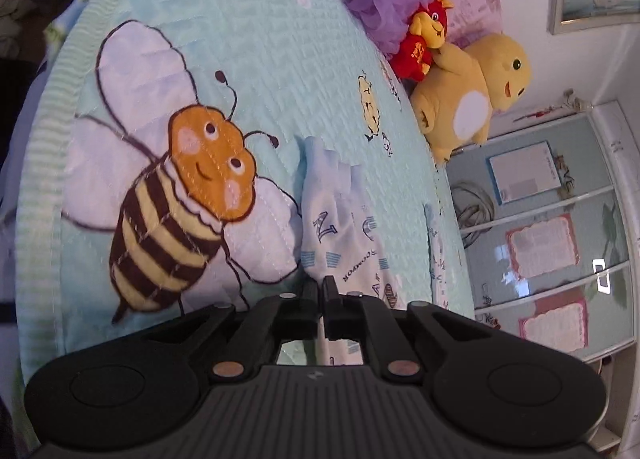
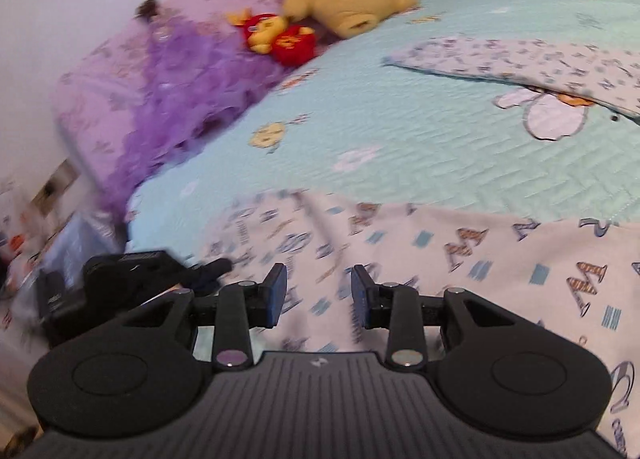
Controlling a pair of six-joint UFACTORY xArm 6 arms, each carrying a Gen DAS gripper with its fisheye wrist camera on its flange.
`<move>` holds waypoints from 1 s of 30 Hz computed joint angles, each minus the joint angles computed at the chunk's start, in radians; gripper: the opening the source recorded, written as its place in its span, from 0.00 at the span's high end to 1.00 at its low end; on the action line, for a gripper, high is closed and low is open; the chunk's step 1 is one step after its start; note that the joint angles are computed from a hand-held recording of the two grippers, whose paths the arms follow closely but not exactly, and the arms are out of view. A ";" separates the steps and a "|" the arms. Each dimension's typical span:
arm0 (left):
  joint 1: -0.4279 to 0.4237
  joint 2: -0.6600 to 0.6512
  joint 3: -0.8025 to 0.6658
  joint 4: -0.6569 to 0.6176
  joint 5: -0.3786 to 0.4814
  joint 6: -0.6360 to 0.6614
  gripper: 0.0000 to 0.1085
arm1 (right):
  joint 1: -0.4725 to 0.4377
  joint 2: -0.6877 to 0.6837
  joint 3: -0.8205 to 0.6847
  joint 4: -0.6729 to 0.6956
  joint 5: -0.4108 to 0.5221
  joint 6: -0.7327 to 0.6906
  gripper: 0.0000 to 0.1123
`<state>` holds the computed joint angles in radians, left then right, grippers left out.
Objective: Fold clothes
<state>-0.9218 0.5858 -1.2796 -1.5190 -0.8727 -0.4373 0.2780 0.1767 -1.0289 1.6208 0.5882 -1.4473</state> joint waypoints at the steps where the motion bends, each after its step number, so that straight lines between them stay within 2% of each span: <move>1: -0.004 -0.005 -0.001 -0.024 -0.010 0.026 0.97 | 0.012 0.019 -0.015 0.006 -0.029 0.007 0.67; 3: -0.013 -0.019 0.003 -0.070 -0.026 0.076 0.97 | 0.027 0.066 -0.046 -0.030 -0.062 0.073 0.68; 5: -0.017 -0.032 0.011 -0.100 -0.020 0.121 0.97 | 0.041 0.073 -0.042 0.021 -0.088 0.022 0.68; 8: -0.019 -0.030 0.006 -0.114 -0.021 0.127 0.95 | 0.056 0.065 -0.039 0.013 -0.112 -0.010 0.66; 13: -0.014 -0.028 0.022 -0.104 -0.044 0.023 0.95 | 0.032 0.058 -0.046 -0.014 -0.070 0.069 0.66; 16: 0.003 0.001 -0.010 -0.099 -0.076 0.029 0.95 | 0.035 0.063 -0.075 0.005 -0.026 0.050 0.66; 18: 0.023 0.006 0.008 -0.039 -0.064 -0.008 0.95 | 0.053 0.092 -0.125 -0.030 -0.006 0.079 0.67; 19: 0.034 0.009 0.018 -0.005 -0.057 -0.030 0.95 | 0.064 0.113 -0.158 -0.054 0.002 0.105 0.73; 20: 0.041 0.006 0.036 0.026 -0.053 -0.051 0.95 | 0.076 0.135 -0.191 -0.079 0.010 0.132 0.86; 22: 0.049 -0.001 0.069 0.076 -0.049 -0.095 0.95 | 0.102 0.192 -0.271 -0.118 0.014 0.201 0.94; 24: 0.046 -0.008 0.083 0.088 -0.050 -0.091 0.95 | 0.125 0.250 -0.349 -0.116 0.016 0.238 0.94; 27: 0.025 -0.028 0.110 0.066 -0.067 -0.100 0.97 | 0.146 0.357 -0.482 -0.199 0.037 0.388 0.94; 30: 0.010 -0.051 0.150 0.074 -0.076 -0.149 0.97 | 0.186 0.451 -0.578 -0.288 -0.026 0.477 0.95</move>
